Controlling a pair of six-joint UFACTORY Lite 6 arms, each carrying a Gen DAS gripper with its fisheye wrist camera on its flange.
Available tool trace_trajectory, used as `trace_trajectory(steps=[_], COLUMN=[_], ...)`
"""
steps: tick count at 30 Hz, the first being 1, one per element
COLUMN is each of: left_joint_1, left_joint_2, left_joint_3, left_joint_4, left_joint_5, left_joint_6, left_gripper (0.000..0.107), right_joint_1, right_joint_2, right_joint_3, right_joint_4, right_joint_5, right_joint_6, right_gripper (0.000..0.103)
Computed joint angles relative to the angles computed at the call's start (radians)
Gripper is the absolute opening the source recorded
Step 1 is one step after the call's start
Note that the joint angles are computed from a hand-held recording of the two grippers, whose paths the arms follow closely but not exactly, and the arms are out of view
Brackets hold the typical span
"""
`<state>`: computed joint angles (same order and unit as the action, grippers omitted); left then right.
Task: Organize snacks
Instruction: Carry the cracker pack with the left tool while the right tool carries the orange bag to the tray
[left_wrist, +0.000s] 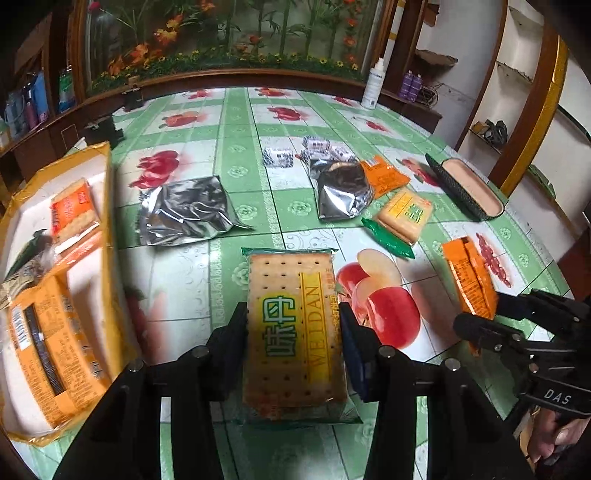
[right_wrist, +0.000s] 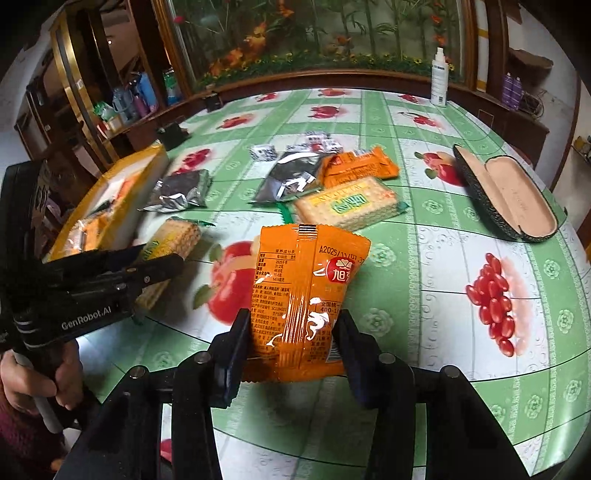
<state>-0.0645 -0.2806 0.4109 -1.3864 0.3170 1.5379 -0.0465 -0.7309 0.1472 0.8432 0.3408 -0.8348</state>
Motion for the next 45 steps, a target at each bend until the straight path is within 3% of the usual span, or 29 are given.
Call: trace_trajectory(steps=[7, 14, 20, 25, 28, 36, 45], left_joint_1=[0.145, 0.39, 0.642, 0.796, 0.837, 0.826, 0.743], left_joint_2=[-0.125, -0.159, -0.077, 0.065, 0.159, 0.457, 0.718], left_joint_3=[0.0, 0.043, 0.147, 0.277, 0.367, 0.67, 0.946], left_joint_4=[0.217, 0.267, 0.265, 0.257, 0.26, 0.336, 0.488], left_joint_5=[0.114, 0.289, 0.43, 0.483, 0.484, 0.389, 0.303], left_joint_6=[-0.173, -0.141, -0.059, -0.014, -0.014, -0.123, -0.348], left_gripper=[0.046, 0.046, 0.046, 0.046, 0.046, 0.046, 0.046], right_joint_1=[0.186, 0.344, 0.476, 0.588, 0.626, 0.657, 0.667], right_joint_2=[-0.002, 0.069, 0.236, 0.411, 0.527, 0.886, 1.414], right_joint_3=[0.013, 0.079, 0.22, 0.382, 0.503, 0.929, 1.617], right_joint_4=[-0.11, -0.163, -0.073, -0.052, 0.006, -0.087, -0.398], right_joint_5=[-0.068, -0.123, -0.17, -0.201, -0.196, -0.116, 0.089], right_joint_6=[0.214, 0.348, 0.312, 0.326, 0.275, 0.361, 0.696], right_gripper=[0.05, 0.05, 0.05, 0.05, 0.05, 0.05, 0.05])
